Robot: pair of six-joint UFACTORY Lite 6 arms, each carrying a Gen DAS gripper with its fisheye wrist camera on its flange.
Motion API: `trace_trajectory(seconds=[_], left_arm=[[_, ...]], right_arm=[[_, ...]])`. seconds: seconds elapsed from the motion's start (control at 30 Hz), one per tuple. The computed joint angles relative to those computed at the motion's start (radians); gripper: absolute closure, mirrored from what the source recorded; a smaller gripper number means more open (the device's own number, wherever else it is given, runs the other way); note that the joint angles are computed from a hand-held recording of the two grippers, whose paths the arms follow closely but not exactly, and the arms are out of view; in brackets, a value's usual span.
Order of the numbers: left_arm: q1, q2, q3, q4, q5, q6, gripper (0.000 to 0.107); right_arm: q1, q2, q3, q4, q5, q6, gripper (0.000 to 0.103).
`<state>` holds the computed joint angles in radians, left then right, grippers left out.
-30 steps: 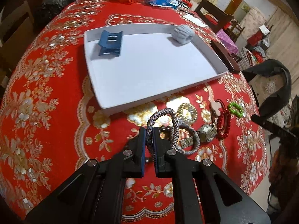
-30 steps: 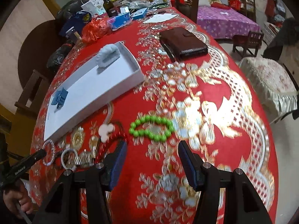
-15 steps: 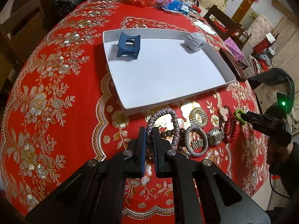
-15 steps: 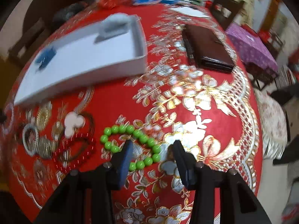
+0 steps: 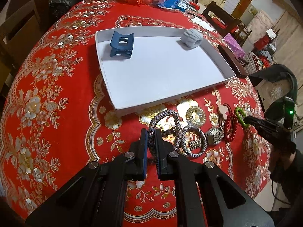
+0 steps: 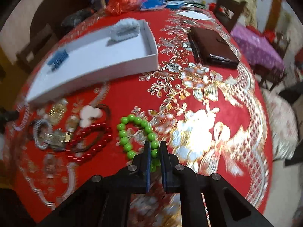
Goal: Organize jewelry
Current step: 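Grasp the green bead bracelet with the right tool while the left tool holds the braided bracelet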
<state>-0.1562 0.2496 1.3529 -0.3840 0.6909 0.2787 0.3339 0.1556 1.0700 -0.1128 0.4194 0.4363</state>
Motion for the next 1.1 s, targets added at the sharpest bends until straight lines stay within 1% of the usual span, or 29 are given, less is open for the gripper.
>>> trace_trajectory(seconds=[0.1,0.17,0.23,0.43,0.6,0.73,0.9,1.0,1.1], left_arm=[[-0.005,-0.002,-0.004,-0.004,-0.001,0.001,0.101],[-0.010,-0.001,-0.005,-0.005,-0.002,-0.001,0.101],[-0.015,0.002,-0.001,-0.012,-0.001,0.003,0.101],[-0.043,0.010,0.033,-0.016,0.021,0.002,0.101],[-0.066,0.027,0.097,0.008,0.061,-0.038,0.101],[-0.102,0.043,0.160,0.035,0.093,-0.070,0.101],[-0.147,0.063,0.225,0.073,0.122,-0.113,0.101],[-0.167,0.060,0.234,0.099,0.119,-0.138,0.101],[-0.182,0.047,0.218,0.118,0.109,-0.158,0.101]], right_arm=[[-0.001,-0.125,-0.079,0.073,-0.025,0.017,0.095],[0.001,-0.200,-0.110,0.128,-0.027,0.015,0.095],[0.012,-0.246,-0.121,0.142,-0.015,0.041,0.095],[0.055,-0.339,-0.111,0.137,0.038,0.152,0.095],[0.064,-0.375,-0.089,0.219,0.054,0.143,0.095],[0.081,-0.388,-0.082,0.216,0.064,0.170,0.095],[0.129,-0.373,-0.060,0.140,0.088,0.270,0.095],[0.201,-0.347,-0.026,-0.002,0.139,0.407,0.095],[0.242,-0.334,-0.021,-0.063,0.164,0.468,0.095]])
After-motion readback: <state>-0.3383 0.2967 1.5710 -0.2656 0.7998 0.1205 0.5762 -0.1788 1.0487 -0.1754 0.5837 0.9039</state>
